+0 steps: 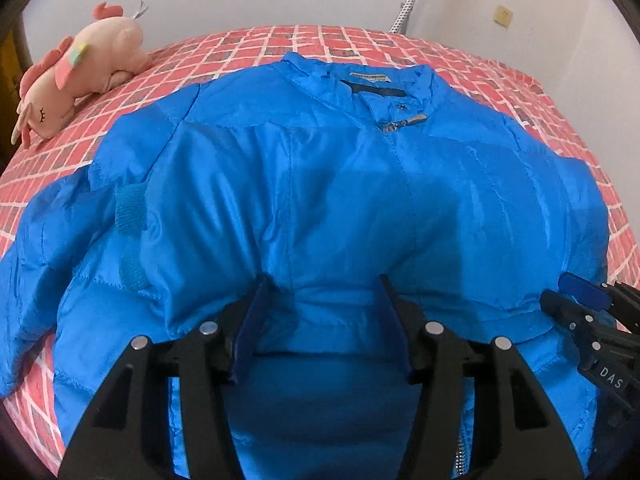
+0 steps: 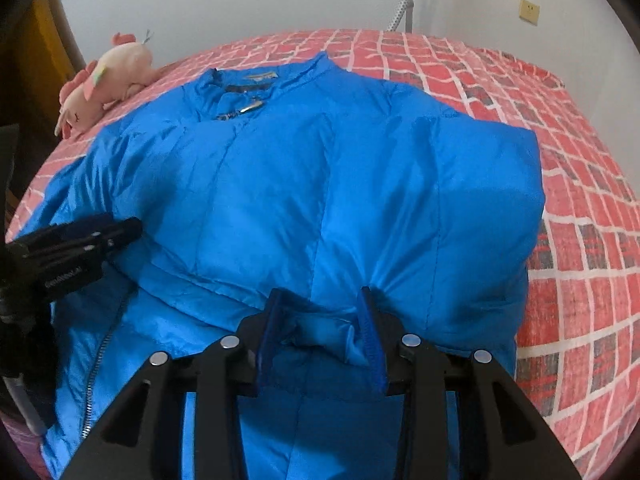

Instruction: Fold large clothes

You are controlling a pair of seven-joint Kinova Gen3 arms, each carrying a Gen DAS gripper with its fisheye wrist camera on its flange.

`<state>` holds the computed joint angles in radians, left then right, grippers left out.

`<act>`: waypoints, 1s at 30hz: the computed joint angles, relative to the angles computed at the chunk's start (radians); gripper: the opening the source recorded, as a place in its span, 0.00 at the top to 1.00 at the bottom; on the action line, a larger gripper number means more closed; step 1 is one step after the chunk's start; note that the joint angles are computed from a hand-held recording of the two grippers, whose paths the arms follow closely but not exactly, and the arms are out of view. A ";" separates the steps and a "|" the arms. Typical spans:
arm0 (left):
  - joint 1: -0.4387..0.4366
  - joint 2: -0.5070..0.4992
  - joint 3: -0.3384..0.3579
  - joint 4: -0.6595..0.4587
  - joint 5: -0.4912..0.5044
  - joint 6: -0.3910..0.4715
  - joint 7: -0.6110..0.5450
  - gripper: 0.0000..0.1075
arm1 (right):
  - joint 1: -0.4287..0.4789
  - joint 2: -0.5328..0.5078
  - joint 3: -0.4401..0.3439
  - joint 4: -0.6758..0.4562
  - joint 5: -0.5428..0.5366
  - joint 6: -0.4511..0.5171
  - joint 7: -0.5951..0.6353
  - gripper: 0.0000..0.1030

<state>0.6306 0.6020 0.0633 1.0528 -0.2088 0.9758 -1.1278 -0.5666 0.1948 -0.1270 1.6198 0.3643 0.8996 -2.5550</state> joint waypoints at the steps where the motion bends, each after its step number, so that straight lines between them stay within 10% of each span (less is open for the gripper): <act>1: -0.004 0.002 0.002 -0.014 0.009 0.014 -0.004 0.50 | 0.034 -0.011 -0.020 0.006 -0.024 -0.014 0.006 0.63; 6: 0.055 -0.051 -0.119 -0.013 0.083 -0.043 -0.047 0.47 | -0.019 -0.071 0.034 -0.047 0.077 0.042 -0.002 0.59; 13: -0.031 0.122 0.068 -0.321 -0.074 0.131 -0.002 0.44 | 0.057 0.052 0.040 -0.188 0.099 0.076 0.041 0.54; 17: -0.028 0.216 0.006 -0.441 0.036 0.213 -0.044 0.43 | 0.103 0.090 0.055 -0.160 0.003 0.001 0.088 0.54; 22: -0.010 0.197 -0.115 -0.358 0.185 0.121 -0.111 0.42 | 0.065 0.110 0.091 -0.100 0.039 -0.065 0.044 0.55; 30: 0.076 0.059 -0.167 -0.160 0.139 -0.005 -0.063 0.42 | 0.019 -0.008 0.062 -0.031 0.109 -0.100 -0.006 0.55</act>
